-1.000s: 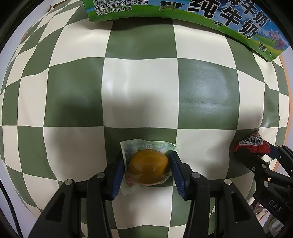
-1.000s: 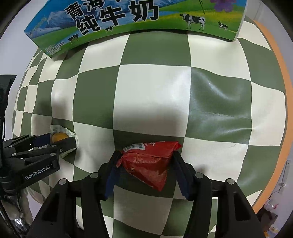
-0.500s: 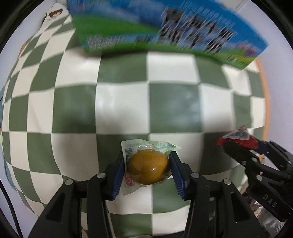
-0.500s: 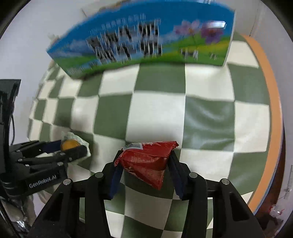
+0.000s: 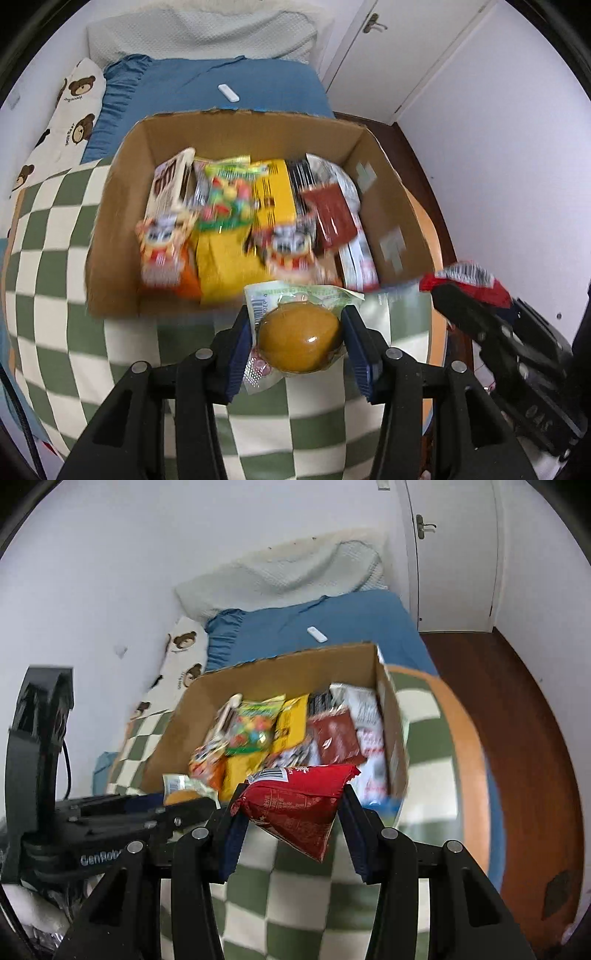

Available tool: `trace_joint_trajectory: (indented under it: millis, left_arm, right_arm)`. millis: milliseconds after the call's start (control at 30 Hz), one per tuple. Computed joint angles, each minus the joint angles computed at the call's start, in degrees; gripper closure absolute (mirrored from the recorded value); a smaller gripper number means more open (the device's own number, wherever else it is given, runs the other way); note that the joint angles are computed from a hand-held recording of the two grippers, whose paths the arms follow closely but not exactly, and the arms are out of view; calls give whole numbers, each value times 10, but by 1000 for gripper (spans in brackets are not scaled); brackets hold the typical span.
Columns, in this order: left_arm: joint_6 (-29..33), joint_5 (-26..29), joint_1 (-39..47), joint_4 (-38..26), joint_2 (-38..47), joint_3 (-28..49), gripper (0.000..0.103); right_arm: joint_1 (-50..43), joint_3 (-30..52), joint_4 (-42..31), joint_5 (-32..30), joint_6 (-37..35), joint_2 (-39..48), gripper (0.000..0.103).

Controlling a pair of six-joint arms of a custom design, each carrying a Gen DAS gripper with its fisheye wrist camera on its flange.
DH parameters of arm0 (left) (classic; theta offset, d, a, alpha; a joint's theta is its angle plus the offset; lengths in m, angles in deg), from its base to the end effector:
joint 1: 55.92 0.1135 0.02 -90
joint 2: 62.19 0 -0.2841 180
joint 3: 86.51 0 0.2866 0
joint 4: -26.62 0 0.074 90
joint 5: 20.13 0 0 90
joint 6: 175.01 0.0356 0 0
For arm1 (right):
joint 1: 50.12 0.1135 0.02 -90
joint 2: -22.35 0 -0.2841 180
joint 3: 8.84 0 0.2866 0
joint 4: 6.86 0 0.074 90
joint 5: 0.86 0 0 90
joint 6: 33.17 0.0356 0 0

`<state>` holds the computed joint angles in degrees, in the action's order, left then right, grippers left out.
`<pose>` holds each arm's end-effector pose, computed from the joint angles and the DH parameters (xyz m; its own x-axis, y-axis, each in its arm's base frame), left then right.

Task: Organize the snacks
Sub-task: 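Place both held snacks into the cardboard box and open both tools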

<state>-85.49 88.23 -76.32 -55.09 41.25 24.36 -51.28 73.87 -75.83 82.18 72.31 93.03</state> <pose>0.3705 -0.1497 0.3231 -0.9056 0.3283 -0.2684 0.4032 0.8626 -0.3055 0.2660 -0.0011 0.3497 -0.8198 0.2816 -0.4986 0.1793 0.9532 0.2435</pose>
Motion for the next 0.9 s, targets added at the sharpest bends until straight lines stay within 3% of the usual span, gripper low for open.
trace_joint_trajectory:
  millis: [67,233,333,400,467,500,633,900]
  left_arm:
    - [0,-3,-5,-37,77,85,58]
    - [-2,-6,-4,-101,199,198,58]
    - [-3,-16,-4,-134,237,239,58]
    - [-7,-23,-2,-126,235,237,54]
    - [-4,-47,-3,-107,223,222,33]
    - [-2,-55,-3,-94,213,207,28]
    - [7,-91,0,-70,191,178,11]
    - [15,-135,12,-15,141,109,11]
  right_arm:
    - [-21,29,4,-17,-12,48,52]
    - [-56,76,-6,-61,-17,163,50]
    - [-67,100,-37,-76,-23,211,34]
    - [-66,112,-45,-61,-27,225,19]
    - [-63,111,-44,-49,-30,229,12]
    - [-61,116,-47,-40,-31,234,8]
    - [-43,123,-52,1,-27,245,5]
    - [-13,117,-47,61,-24,242,3]
